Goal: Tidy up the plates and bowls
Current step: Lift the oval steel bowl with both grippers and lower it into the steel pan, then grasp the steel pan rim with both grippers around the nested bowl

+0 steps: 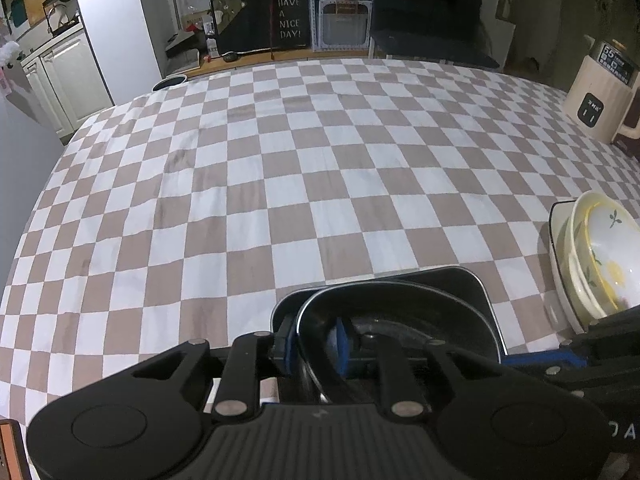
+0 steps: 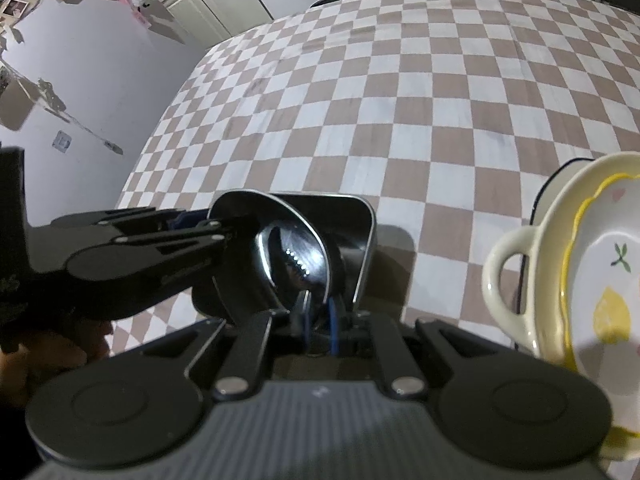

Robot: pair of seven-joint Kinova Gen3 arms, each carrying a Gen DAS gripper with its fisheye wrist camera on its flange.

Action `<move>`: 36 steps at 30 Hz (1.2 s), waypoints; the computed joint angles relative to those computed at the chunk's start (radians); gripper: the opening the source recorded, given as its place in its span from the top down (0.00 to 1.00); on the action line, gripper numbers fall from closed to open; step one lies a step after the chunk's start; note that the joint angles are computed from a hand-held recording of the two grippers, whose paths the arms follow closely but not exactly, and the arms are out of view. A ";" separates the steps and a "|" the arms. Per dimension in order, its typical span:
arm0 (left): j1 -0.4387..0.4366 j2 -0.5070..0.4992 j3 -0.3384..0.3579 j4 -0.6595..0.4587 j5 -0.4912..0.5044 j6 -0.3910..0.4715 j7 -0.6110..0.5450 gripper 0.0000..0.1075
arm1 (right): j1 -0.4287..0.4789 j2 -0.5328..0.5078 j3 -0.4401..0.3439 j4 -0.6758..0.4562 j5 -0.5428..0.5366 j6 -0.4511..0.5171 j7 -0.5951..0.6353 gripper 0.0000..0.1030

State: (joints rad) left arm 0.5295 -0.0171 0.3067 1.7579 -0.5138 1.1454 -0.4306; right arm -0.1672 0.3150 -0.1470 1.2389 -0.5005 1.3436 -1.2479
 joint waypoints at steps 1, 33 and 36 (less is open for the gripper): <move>-0.002 0.001 -0.002 0.000 0.003 -0.003 -0.006 0.80 | -0.002 0.003 -0.001 0.000 0.001 0.000 0.001 0.87; -0.056 -0.052 0.005 0.029 0.036 -0.086 -0.045 0.48 | 0.040 0.013 -0.011 -0.011 -0.088 0.010 0.035 0.60; -0.056 -0.065 0.022 0.031 0.003 -0.067 -0.007 0.44 | 0.044 0.005 -0.003 -0.007 -0.088 -0.003 0.030 0.59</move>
